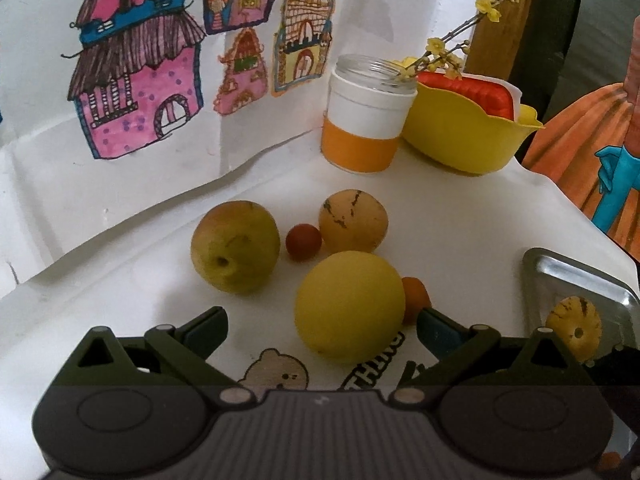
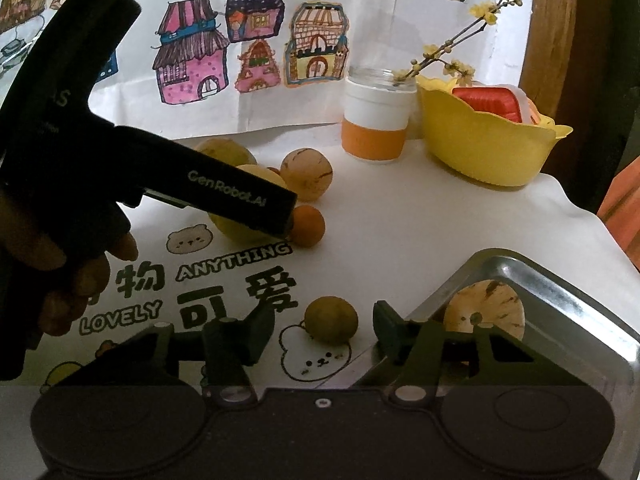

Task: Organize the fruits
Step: 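Grasp the large yellow fruit with the left gripper while the right gripper grasps a small brown fruit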

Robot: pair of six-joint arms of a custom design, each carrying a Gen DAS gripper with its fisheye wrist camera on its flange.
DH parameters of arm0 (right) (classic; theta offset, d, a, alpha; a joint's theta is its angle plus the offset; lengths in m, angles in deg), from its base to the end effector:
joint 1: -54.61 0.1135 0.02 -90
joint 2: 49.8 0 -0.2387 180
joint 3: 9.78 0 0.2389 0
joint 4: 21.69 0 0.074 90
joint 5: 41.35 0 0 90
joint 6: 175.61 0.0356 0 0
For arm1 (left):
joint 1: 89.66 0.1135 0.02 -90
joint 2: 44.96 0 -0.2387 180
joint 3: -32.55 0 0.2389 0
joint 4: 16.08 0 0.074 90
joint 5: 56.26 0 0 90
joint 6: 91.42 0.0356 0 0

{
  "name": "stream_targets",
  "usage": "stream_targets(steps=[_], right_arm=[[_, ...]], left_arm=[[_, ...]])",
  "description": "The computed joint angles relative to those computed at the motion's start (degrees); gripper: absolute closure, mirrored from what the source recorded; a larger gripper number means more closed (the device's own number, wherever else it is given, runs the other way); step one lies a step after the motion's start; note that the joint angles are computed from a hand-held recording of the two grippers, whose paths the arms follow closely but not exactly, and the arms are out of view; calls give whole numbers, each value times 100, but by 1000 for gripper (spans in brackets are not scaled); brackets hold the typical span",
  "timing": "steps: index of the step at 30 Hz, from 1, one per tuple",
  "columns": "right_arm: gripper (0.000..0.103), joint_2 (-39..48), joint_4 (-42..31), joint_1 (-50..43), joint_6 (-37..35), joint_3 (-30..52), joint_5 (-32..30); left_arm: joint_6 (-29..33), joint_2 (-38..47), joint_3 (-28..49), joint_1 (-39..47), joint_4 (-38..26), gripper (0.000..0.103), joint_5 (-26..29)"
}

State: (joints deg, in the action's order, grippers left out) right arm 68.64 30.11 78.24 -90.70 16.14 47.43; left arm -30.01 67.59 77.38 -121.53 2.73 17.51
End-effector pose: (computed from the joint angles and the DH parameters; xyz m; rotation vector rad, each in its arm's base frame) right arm 0.1886 0.0834 0.0132 -0.5785 2.2145 0.1932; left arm 0.2373 -0.1358 0.0314 -0.0591 2.3848 -0.1560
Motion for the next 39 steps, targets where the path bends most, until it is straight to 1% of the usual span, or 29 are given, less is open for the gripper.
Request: stream_targets(steps=[2,5,11,12,18,21,22,24,25,29,35,39], right_arm=[[49,6,-14,6,-6,3,-9],[55,30,-15,-4,0,11,-6],[56,53,-25,-16,41,39,-6],[57,57,-41,-7,52,53,7],[61,73,-81,-43,47,85,-4],[62,77,-93,-43,43,96,-8],[62,75,-101,-42,48,99,-9],[62,81,-110,-45,54,110,-15],[63,86,-106,-38,58,112,-3],[71,75,-102,-34,65,98,-1],[72,4,-136,-5,109,46,7],[72,-130,-32,93,190,-136,48]], left_arm=[[40,15,8,12,32,1,13],[62,33,-10,17,131,4,25],[113,68,24,77,157,14,239],[114,69,22,84,164,16,252],[97,52,-14,141,239,22,354],[51,21,-51,180,290,32,439],[43,4,-63,194,305,33,482],[49,-24,-91,199,351,42,533],[59,-36,-101,196,364,42,551],[83,-45,-137,140,386,42,497],[39,-194,-319,16,398,43,421],[-23,-377,-524,-155,387,43,295]])
